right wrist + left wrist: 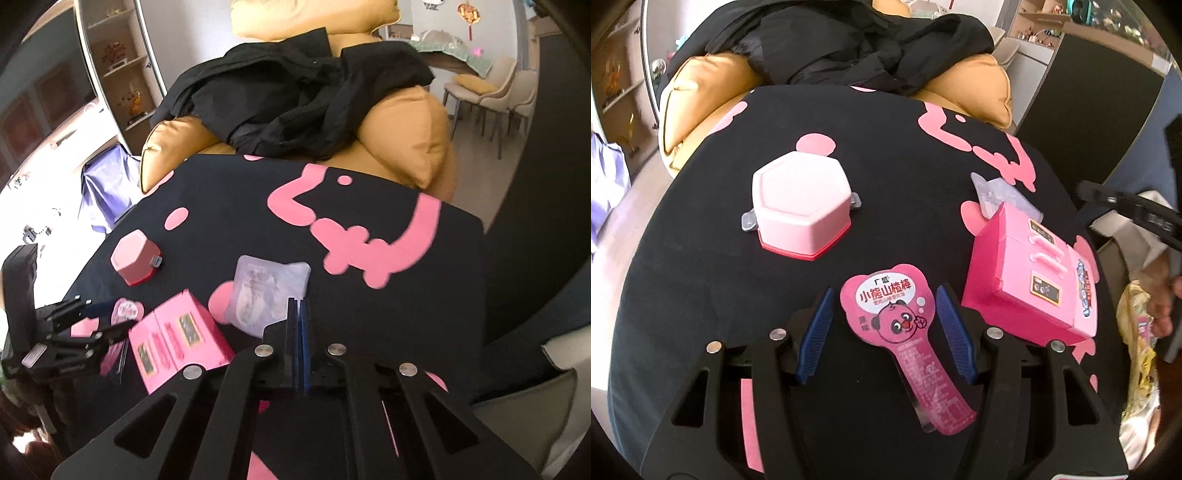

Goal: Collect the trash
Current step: 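Grasp the clear plastic wrapper with the left tool while the right tool approaches the pink lollipop card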

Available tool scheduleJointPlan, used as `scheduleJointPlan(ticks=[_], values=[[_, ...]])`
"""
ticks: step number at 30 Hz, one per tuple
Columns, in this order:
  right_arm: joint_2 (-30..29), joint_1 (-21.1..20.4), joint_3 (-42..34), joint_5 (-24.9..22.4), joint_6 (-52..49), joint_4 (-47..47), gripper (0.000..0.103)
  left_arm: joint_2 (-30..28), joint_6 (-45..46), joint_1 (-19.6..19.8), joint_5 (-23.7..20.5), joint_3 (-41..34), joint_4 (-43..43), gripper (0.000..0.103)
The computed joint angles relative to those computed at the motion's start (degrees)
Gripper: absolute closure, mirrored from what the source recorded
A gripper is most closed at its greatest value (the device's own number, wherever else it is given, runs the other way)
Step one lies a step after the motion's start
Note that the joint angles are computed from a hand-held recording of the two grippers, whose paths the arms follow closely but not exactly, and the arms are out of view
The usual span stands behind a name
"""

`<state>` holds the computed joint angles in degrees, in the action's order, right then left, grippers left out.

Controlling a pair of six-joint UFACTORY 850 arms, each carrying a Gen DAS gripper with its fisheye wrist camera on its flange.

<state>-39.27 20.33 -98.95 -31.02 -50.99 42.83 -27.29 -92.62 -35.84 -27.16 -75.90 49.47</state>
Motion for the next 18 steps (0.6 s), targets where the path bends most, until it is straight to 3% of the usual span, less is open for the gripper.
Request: scheduleJointPlan(ticks=[3,9,10,13,15,18], values=[[1.14,-0.48,1.74,0.56,-0.55,-0.18,0.099,0.00,0.02,-0.05,0.25,0.12,0.39,0.050],[1.00,-1.52,3.36,-1.73,-13.33,10.93,0.097,1.59,-3.31,-0.26,1.53,1.87,5.65,0.076],[0.78,-0.98,3.66,0.50,-14.97,10.54,0.097,1.82,-2.72,-0.24,1.20,1.99,5.88,0.081],[-0.18,0.21,3.98,6.79,-15.59,7.06,0.093,3.39,-2.99,0.60,2.07,3.71,6.46,0.083],[-2.07,0.07,2.16,5.95,-12.68,4.72,0.093,4.32,-3.20,1.13,2.81,4.94,6.61,0.083],[-5.05,-0.72,-1.05,0.54,-12.22,7.26,0.092,6.17,-2.23,2.52,7.56,7.50,5.20,0.082]])
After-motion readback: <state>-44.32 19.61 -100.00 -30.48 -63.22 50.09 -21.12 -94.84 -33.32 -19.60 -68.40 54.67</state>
